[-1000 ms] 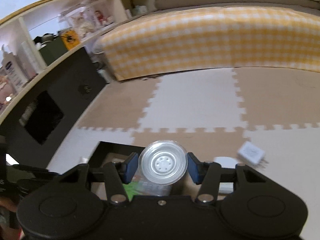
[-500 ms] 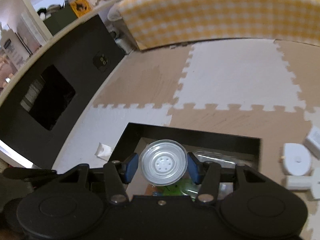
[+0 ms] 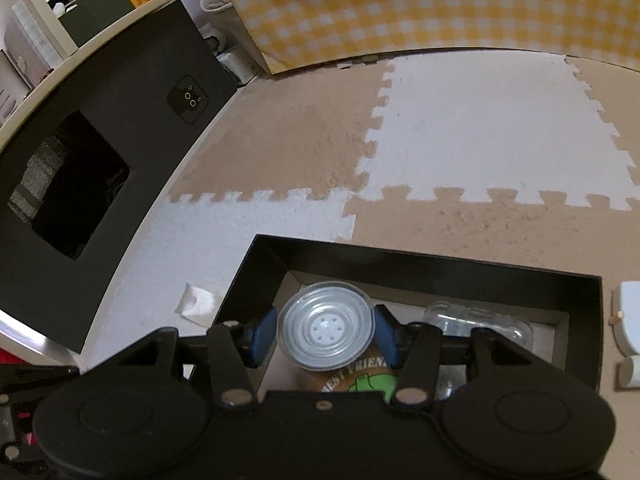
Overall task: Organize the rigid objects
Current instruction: 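Carry the white dish with the right gripper and lower it into the box, then open the right gripper to release the dish and withdraw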
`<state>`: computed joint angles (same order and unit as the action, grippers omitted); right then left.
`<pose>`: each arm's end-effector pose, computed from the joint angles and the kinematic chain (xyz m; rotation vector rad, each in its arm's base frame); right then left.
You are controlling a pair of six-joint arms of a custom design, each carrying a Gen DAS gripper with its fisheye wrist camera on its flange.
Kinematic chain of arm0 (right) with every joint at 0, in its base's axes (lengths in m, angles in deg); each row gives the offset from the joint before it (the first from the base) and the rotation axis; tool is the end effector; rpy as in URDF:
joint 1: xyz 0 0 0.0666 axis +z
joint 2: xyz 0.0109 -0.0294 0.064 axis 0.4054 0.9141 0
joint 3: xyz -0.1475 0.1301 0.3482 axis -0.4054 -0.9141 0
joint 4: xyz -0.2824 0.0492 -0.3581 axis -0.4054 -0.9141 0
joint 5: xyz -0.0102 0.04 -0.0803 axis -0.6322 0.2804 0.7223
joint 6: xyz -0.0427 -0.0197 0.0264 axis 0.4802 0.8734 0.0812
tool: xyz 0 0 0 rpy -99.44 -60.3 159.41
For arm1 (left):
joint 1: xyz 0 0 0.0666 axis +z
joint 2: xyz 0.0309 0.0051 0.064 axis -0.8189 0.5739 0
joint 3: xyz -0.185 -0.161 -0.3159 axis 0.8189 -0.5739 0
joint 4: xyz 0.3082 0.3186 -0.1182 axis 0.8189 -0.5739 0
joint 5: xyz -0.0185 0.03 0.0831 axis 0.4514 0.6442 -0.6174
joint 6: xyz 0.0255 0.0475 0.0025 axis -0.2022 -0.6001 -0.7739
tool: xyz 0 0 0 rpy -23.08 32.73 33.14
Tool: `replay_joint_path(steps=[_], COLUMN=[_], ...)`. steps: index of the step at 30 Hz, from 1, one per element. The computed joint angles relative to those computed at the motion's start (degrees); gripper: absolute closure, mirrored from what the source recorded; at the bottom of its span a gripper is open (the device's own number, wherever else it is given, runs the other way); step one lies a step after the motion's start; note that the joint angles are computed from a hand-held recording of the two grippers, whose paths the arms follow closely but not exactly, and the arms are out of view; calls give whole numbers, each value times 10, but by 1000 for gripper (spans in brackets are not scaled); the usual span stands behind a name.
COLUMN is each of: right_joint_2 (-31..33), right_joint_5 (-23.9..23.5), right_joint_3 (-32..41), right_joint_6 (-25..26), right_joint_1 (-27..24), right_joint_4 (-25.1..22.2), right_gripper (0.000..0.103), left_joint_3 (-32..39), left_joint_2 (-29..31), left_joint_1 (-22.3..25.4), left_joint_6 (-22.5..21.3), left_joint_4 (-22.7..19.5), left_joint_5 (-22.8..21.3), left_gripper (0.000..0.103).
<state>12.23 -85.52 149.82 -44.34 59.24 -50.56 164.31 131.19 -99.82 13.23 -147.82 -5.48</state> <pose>0.3507 0.2497 0.5044 -0.1317 2.5055 0.5462 0.3053 -0.2906 0.5616 0.2094 2.5940 -0.1067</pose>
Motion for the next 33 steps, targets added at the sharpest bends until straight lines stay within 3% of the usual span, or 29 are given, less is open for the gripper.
replay_joint_path(steps=[15, 22, 33], right_joint_2=[6, -10, -64], right_joint_5=[12, 11, 4], right_joint_3=[-1, 1, 24], right_joint_6=[-20, -23, 35], right_joint_1=[6, 3, -8], right_joint_4=[19, 0, -41], right_gripper=[53, 29, 4], left_joint_3=[-2, -2, 0], left_joint_2=[-5, -4, -1], left_joint_1=[8, 8, 6], left_joint_6=[3, 4, 5], left_joint_4=[3, 2, -1], left_joint_5=[14, 14, 8], left_gripper=[99, 100, 100])
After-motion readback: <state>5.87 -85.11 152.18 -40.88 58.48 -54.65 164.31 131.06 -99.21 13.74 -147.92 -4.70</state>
